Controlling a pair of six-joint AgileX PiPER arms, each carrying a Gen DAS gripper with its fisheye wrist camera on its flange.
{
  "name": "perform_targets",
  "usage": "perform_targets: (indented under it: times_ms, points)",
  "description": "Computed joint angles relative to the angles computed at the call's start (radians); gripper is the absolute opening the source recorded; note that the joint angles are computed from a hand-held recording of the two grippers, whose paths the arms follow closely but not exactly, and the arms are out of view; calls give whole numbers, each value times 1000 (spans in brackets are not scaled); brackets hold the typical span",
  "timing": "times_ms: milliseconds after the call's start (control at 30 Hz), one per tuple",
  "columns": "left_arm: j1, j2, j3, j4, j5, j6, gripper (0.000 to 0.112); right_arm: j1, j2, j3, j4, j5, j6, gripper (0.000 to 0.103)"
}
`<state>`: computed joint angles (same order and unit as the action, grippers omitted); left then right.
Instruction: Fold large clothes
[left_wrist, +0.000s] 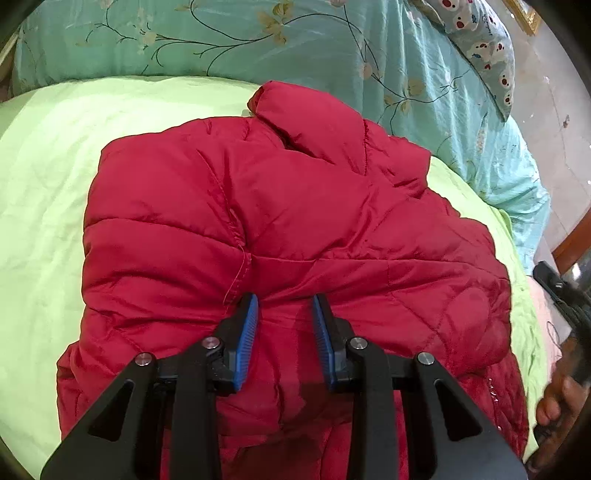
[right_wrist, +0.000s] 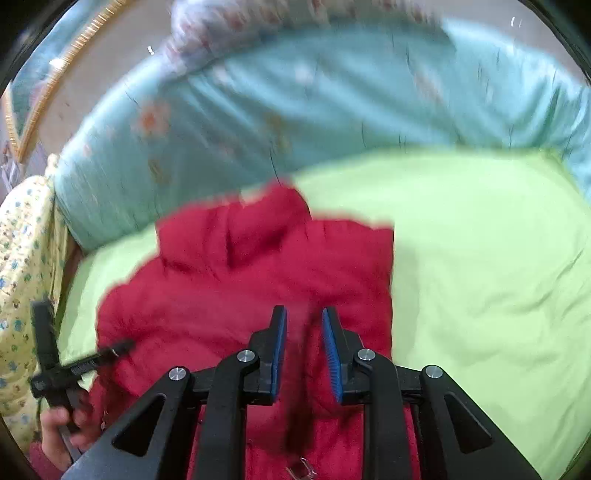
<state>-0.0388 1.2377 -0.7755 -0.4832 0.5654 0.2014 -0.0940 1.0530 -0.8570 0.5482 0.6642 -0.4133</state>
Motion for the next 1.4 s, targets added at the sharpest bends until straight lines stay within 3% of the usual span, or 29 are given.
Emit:
perform_targets:
  times_ms: [133, 233, 300, 400, 500, 600, 800, 933, 1067, 1167, 1400]
  points:
    - [-15, -2, 5, 50, -19, -44, 28, 144, 100, -53, -26, 92, -20, 27]
    - [-22, -2, -4, 75, -7, -46, 28, 246, 204, -36, -184, 26, 106, 26]
    - [-24, -8, -22, 101, 34, -41, 28, 241, 259, -23, -221, -9, 135, 22]
    - [-17, -54, -29, 129, 76, -39, 28, 179, 290, 2, -121, -38, 45, 22]
    - [-3, -118, -8, 160, 68, -43, 28, 195, 283, 9, -165, -59, 70, 22]
    - [-8, -78, -8, 255, 77, -109, 28, 190, 283, 16, -147, -65, 53, 22]
    - [-33, -40, 20, 310, 22, -150, 28, 164, 246, 1, -94, 1, 32, 26]
    - [-20, -35, 31, 280, 3, -133, 28, 181, 139, 20, -93, 0, 46, 30]
    - [25, -90, 32, 189, 54, -54, 28, 245, 222, -13, -290, 0, 207, 33]
    - [109, -135, 52, 80, 106, 69, 28, 217, 265, 0, -236, -27, 140, 32]
    - [138, -69, 62, 21, 87, 129, 28, 216, 282, 21, -214, -69, 112, 32]
